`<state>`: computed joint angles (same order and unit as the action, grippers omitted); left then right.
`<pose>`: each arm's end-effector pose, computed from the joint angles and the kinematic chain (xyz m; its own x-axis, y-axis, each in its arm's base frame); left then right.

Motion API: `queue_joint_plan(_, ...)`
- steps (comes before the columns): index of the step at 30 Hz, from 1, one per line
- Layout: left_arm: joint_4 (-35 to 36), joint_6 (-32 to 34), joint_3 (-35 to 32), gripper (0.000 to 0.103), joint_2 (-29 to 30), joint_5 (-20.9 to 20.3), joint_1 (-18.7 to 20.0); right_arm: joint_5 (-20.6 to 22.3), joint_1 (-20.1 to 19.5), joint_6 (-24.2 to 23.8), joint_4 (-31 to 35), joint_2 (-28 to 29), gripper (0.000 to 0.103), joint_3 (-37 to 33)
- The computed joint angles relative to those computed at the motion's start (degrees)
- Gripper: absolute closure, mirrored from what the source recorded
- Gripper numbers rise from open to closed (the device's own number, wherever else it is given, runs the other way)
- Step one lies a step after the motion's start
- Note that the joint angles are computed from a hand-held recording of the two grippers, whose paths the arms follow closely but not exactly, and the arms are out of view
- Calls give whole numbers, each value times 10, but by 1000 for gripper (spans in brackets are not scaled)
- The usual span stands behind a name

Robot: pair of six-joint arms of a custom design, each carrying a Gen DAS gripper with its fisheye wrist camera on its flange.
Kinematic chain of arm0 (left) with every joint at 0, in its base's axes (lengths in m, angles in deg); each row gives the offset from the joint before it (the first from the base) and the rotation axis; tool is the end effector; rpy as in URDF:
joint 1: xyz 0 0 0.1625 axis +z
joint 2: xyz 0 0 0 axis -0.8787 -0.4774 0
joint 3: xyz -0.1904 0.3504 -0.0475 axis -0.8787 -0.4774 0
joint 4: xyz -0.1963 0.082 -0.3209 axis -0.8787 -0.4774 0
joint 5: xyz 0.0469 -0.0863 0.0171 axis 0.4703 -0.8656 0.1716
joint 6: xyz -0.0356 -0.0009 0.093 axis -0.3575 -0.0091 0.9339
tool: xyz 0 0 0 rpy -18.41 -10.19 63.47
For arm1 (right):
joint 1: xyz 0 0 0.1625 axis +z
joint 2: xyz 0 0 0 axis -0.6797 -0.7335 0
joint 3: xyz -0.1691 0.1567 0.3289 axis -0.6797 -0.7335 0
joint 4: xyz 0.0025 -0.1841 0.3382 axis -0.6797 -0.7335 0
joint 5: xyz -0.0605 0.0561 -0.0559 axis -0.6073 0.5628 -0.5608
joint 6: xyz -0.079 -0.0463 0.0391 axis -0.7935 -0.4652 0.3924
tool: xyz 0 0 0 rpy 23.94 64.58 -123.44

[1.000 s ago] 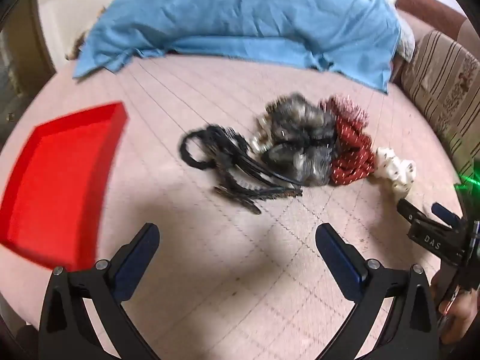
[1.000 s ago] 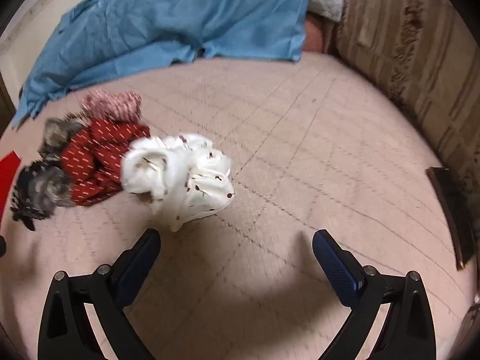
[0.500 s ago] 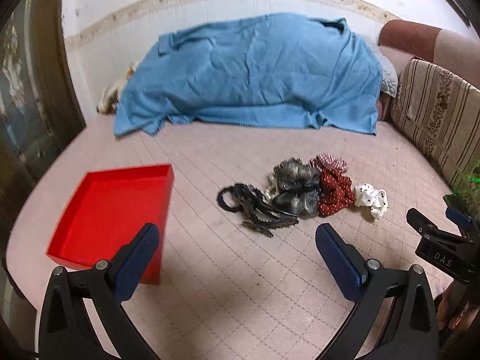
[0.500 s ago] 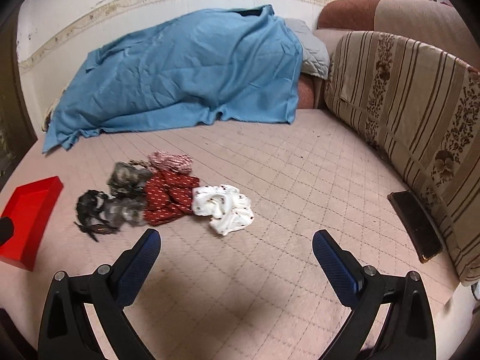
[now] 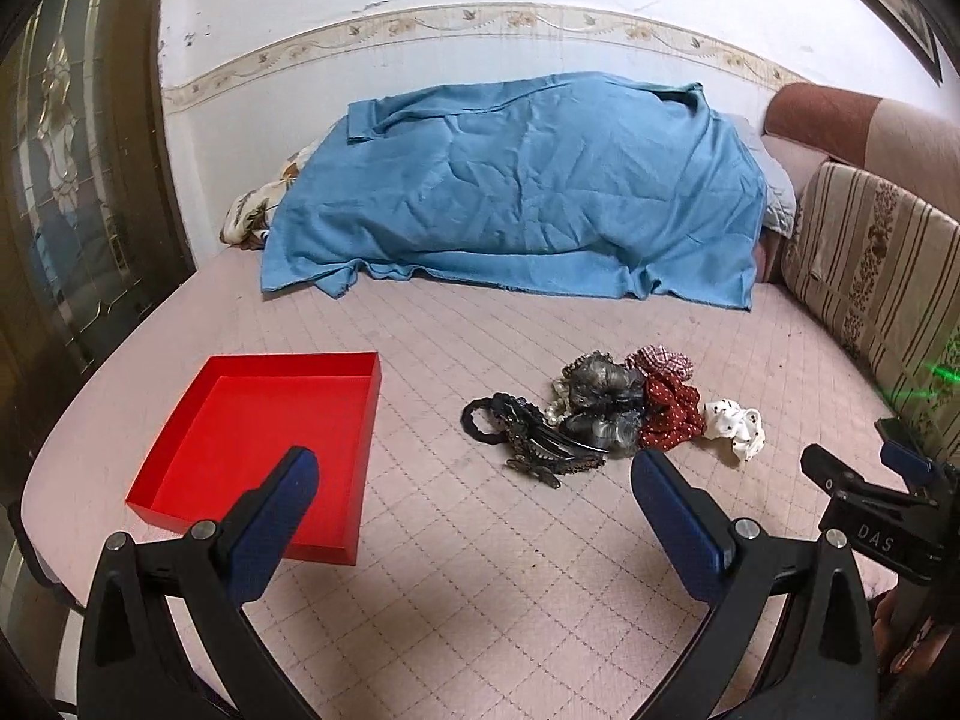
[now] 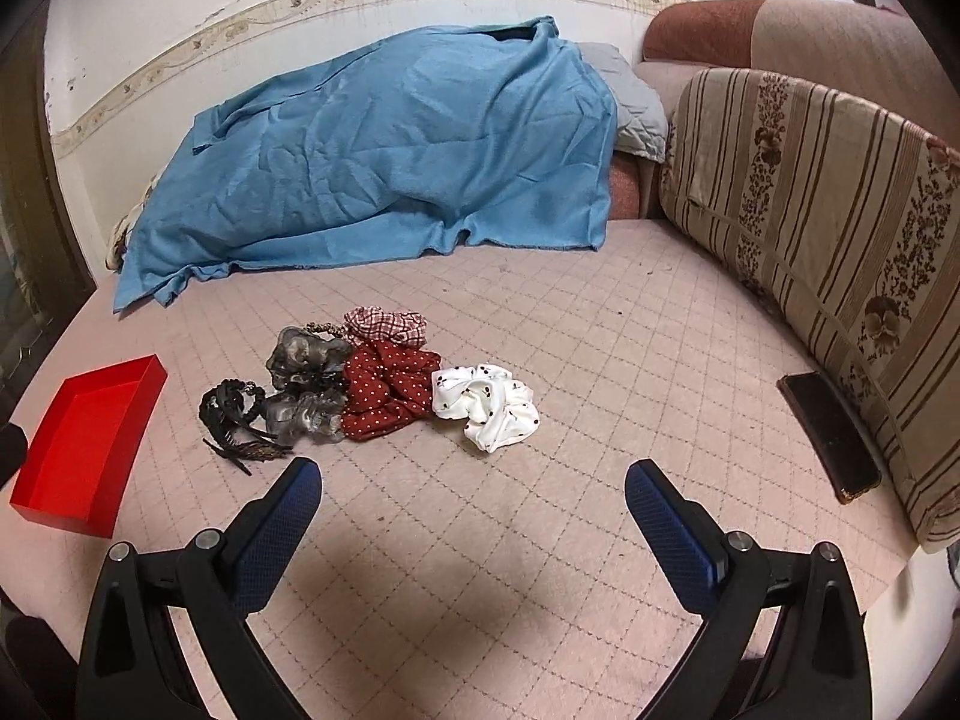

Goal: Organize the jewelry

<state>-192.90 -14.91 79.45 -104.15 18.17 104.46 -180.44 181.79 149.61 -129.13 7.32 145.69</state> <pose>-0.1309 -0.3856 0.3143 -0.5311 0.5539 -0.6413 0.8365 0.4634 -0.2926 0.4450 -0.3272 0.1064 -0.4763 0.7515 0.4565 0.0003 0.5193 -0.8546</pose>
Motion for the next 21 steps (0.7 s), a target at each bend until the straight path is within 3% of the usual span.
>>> queue_joint_plan(10, -4, 5, -7, 0, -23, -14, 18, -4, 9, 11, 53, 27, 1, -50)
queue_joint_plan(21, -6, 13, -10, 0, -29, -26, 32, -2, 13, 13, 62, 36, 1, -62)
